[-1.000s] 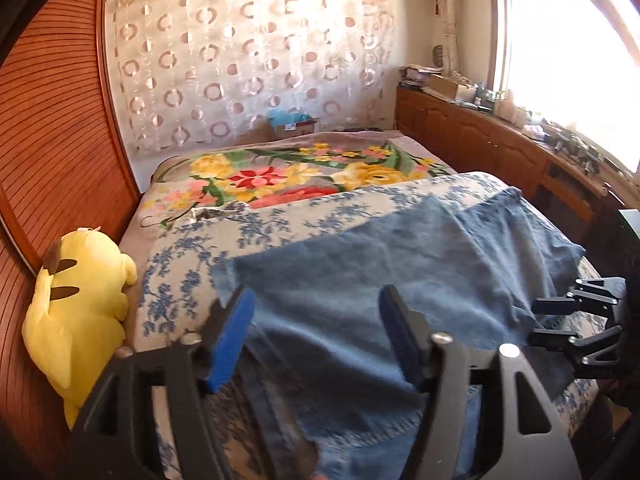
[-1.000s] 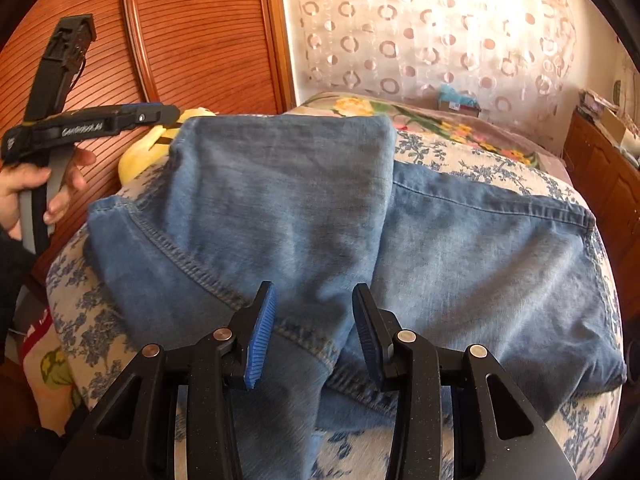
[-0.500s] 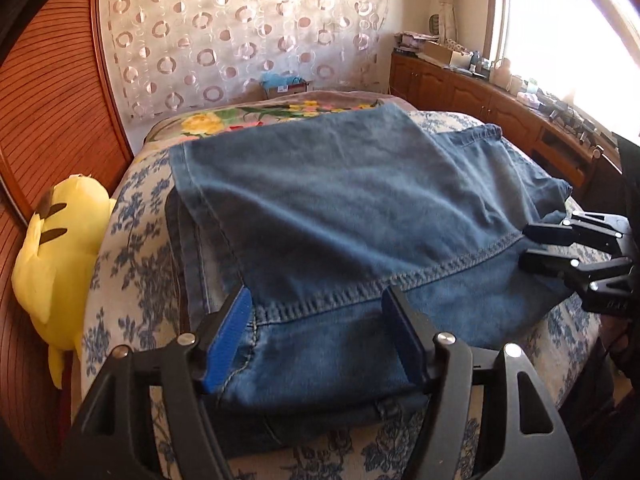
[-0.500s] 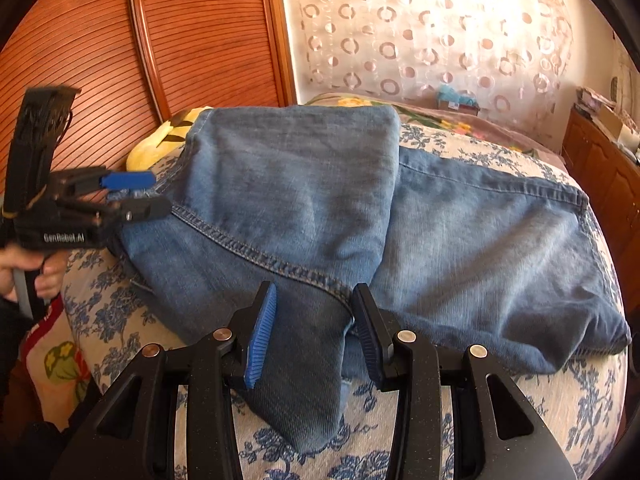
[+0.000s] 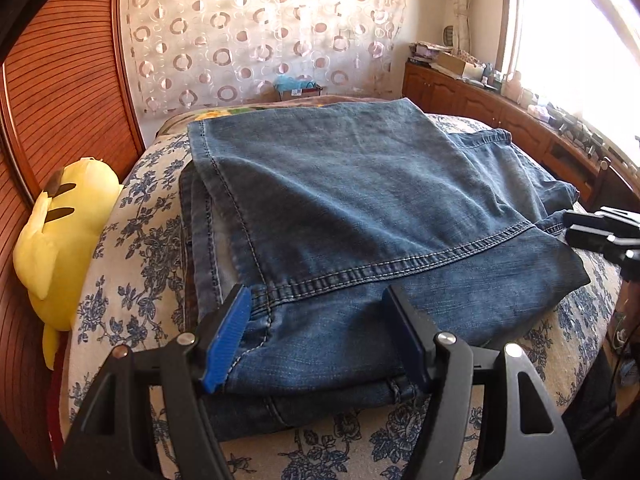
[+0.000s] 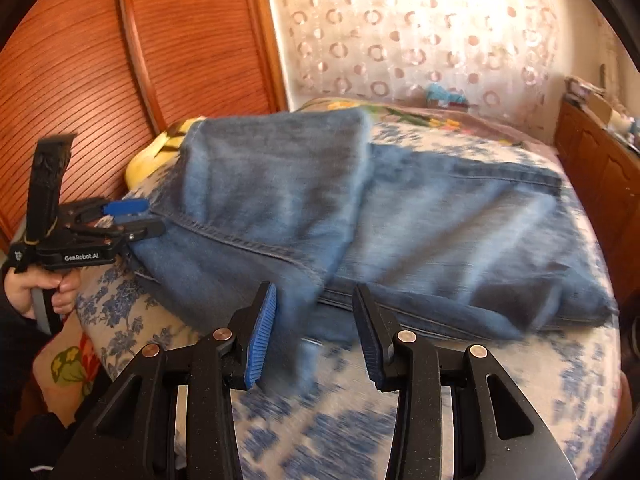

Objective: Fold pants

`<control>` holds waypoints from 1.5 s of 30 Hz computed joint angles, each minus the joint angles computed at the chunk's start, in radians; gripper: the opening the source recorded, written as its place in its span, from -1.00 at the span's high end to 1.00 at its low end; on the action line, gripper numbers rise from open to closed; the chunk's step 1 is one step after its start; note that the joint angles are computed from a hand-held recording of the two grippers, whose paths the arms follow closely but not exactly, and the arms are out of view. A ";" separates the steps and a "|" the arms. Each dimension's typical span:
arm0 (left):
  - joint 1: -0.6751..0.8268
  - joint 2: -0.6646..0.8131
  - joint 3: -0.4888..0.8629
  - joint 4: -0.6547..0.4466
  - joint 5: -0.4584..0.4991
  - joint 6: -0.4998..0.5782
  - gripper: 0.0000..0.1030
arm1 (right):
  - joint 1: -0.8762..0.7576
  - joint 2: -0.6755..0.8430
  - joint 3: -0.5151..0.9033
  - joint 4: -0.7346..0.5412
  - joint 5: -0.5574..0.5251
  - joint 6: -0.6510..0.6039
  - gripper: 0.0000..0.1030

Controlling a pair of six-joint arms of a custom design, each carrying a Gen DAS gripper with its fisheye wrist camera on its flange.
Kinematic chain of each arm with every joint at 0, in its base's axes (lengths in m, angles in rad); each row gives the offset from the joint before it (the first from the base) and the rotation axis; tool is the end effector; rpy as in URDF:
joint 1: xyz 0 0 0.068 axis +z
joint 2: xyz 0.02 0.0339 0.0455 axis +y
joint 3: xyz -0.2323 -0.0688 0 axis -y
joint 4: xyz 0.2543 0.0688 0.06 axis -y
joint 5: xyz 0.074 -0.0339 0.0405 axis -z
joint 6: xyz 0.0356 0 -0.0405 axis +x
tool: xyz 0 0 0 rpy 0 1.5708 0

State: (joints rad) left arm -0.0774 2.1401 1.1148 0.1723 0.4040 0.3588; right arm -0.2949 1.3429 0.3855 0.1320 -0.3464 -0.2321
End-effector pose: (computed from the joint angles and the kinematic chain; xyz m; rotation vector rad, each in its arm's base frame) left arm 0.3964 -0.0448 0.0425 0.6867 2.2616 -0.3539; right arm 0.2292 -0.0570 0.0874 -0.0863 2.3376 0.1566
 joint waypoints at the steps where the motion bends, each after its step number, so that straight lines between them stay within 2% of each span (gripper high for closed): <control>1: 0.002 0.002 -0.007 0.015 0.003 0.000 -0.32 | -0.037 -0.029 -0.010 -0.016 0.000 -0.018 0.23; 4: 0.005 0.007 -0.012 0.034 0.010 -0.003 -0.32 | -0.117 -0.042 -0.008 -0.041 -0.016 -0.048 0.23; 8: 0.009 0.020 0.002 0.019 0.017 -0.003 -0.33 | -0.196 0.024 0.009 -0.019 -0.010 -0.077 0.23; 12: 0.007 0.024 0.006 0.021 0.013 -0.004 -0.34 | -0.237 0.041 -0.003 0.013 -0.009 -0.078 0.23; 15: 0.008 0.028 0.010 0.020 0.019 -0.011 -0.34 | -0.251 0.054 0.015 -0.010 -0.047 -0.081 0.23; 21: 0.011 0.031 0.011 0.024 0.026 -0.017 -0.34 | -0.120 0.118 0.049 0.034 0.004 -0.070 0.23; 27: 0.011 0.029 0.004 0.028 0.027 -0.018 -0.34 | -0.035 0.165 0.077 0.065 0.059 -0.116 0.20; 34: 0.013 0.029 0.005 0.026 0.028 -0.016 -0.34 | -0.009 0.272 0.167 -0.004 0.061 -0.147 0.19; 36: 0.013 0.030 0.005 0.027 0.027 -0.016 -0.34 | -0.026 0.274 0.172 -0.021 0.032 -0.145 0.28; 38: 0.012 0.030 0.005 0.026 0.025 -0.015 -0.34 | -0.047 0.270 0.172 -0.046 0.001 -0.166 0.78; 41: 0.012 0.030 0.004 0.028 0.026 -0.015 -0.35 | -0.067 0.210 0.131 -0.056 -0.034 -0.182 0.95; 45: 0.015 0.029 0.003 0.026 0.026 -0.009 -0.35 | -0.094 0.119 0.081 -0.085 -0.070 -0.176 0.96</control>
State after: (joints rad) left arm -0.0621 2.1692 1.1177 0.1981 0.4304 0.3497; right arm -0.3891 1.4616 0.4667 0.0468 -0.4162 -0.4081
